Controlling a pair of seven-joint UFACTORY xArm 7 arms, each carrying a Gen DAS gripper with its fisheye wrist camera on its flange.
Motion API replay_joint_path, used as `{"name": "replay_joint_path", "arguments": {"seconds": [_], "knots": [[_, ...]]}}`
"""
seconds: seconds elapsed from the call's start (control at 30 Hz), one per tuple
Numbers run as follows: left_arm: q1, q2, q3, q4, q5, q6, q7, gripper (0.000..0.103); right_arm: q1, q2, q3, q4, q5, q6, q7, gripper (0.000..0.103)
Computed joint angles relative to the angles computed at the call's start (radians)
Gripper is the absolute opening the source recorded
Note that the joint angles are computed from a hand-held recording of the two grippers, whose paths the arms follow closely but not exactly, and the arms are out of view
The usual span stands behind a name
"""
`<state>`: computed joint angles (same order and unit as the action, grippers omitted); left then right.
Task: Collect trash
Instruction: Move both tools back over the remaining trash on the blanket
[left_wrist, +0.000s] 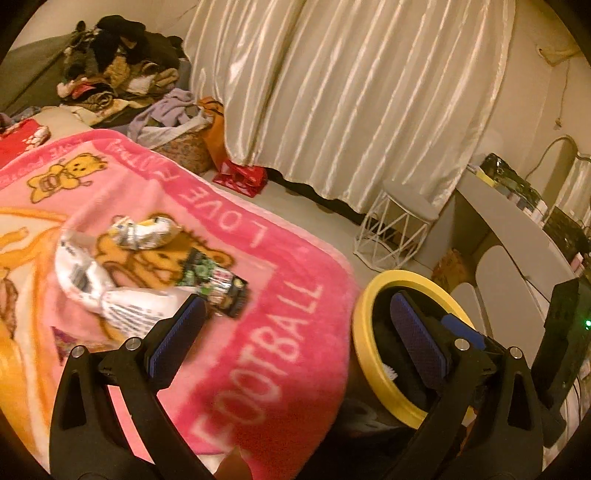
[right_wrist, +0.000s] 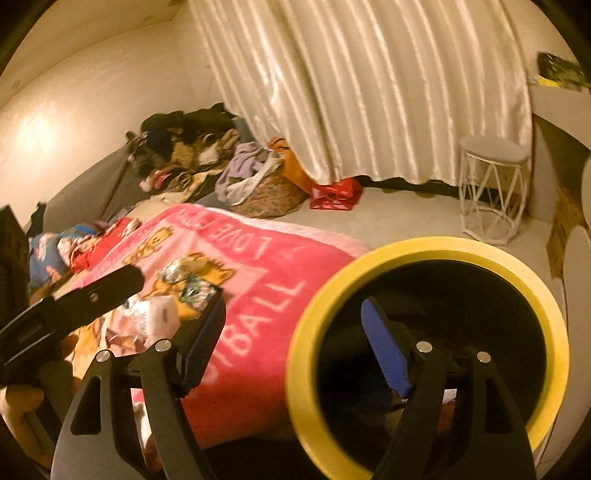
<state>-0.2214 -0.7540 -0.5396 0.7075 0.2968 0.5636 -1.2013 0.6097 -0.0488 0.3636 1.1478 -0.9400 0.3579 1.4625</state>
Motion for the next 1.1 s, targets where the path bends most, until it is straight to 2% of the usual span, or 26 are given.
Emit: {"name": "replay_joint_path", "arguments": {"seconds": [0.2, 0.47, 0.67, 0.87, 1.1], "knots": [[-0.013, -0.078, 0.026, -0.044, -0.008, 0.046, 0.011, 0.092, 0.059, 0.09, -0.008, 0.1, 0.039, 0.032, -0.101, 0.074], [-0.022, -0.22, 0.074, -0.13, -0.047, 0.137, 0.035, 0.092, 0.172, 0.205, -0.066, 0.236, 0.096, 0.076, -0.231, 0.074], [-0.029, -0.341, 0.114, -0.204, -0.078, 0.232, 0.071, 0.092, 0.231, 0.308, -0.098, 0.349, 0.21, 0.079, -0.379, 0.074], [-0.051, -0.461, 0.149, -0.284, -0.13, 0.335, 0.097, 0.091, 0.261, 0.423, -0.099, 0.482, 0.378, 0.088, -0.553, 0.074], [-0.094, -0.561, 0.211, -0.37, -0.216, 0.355, 0.138, 0.075, 0.296, 0.557, -0.105, 0.653, 0.546, 0.116, -0.715, 0.074]]}}
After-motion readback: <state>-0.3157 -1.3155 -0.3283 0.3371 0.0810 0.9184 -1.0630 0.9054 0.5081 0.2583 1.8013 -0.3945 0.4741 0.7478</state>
